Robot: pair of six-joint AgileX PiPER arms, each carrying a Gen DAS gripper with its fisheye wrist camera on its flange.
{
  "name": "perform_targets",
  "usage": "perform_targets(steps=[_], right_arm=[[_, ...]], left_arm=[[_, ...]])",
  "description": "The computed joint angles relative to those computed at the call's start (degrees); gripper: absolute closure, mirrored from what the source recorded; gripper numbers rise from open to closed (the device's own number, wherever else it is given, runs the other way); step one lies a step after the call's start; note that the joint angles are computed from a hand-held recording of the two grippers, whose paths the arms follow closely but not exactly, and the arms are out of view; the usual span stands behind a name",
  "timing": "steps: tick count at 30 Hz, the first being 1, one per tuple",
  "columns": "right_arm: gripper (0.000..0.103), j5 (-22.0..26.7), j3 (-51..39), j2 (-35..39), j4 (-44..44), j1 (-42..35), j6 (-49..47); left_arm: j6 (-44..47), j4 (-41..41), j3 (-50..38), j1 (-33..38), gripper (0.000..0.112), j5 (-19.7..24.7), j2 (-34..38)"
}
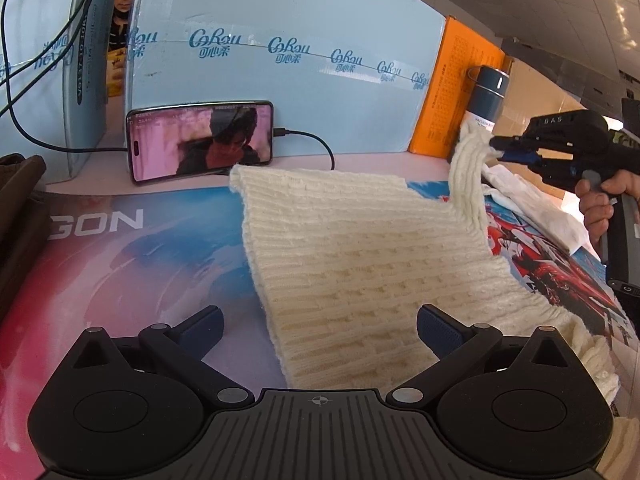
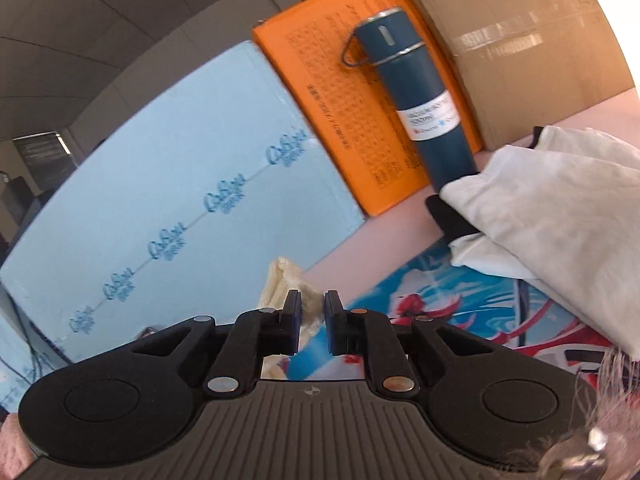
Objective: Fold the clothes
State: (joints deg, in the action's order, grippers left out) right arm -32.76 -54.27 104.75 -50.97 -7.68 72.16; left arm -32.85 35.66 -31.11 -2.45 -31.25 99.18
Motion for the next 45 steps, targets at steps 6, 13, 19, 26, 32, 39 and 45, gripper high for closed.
perform_targets(steps=[6, 13, 19, 26, 32, 39, 45], right_arm=[[0.088, 1.8, -4.6, 3.7, -15.0, 8.2, 12.7], [0.038, -0.2, -6.2, 7.3, -19.3, 11.1, 19.4], [0.036, -0.5, -5.9, 5.2, -24.1, 10.1, 23.6], [0.006, -11.6, 18.8, -16.2, -7.6, 3.6, -14.6], [0.0, -28.3, 37.8, -22.3, -15.9, -13.1, -40.9], [0.0, -31.1, 43.5, -24.3, -41.1, -31.1, -41.0], [0.0, -28.1, 43.1, -22.2, -43.9, -26.1, -44.8]], left_arm=[[-0.2, 0.2, -0.1, 0.1, 0.009, 0.0, 0.1], [0.1, -0.3, -0.1, -0.2, 0.009, 0.2, 0.0], [-0.6, 0.4, -0.1, 0.2, 0.009, -0.3, 0.0], [2.8, -1.1, 3.3, 1.7, 0.009, -7.1, -1.2], [14.6, -2.4, 11.9, 4.4, 0.009, -22.2, -6.6], [19.6, 6.2, 20.9, 7.1, 0.009, -13.8, -23.4], [13.5, 30.8, 24.9, 10.7, 0.009, -8.7, -32.1]])
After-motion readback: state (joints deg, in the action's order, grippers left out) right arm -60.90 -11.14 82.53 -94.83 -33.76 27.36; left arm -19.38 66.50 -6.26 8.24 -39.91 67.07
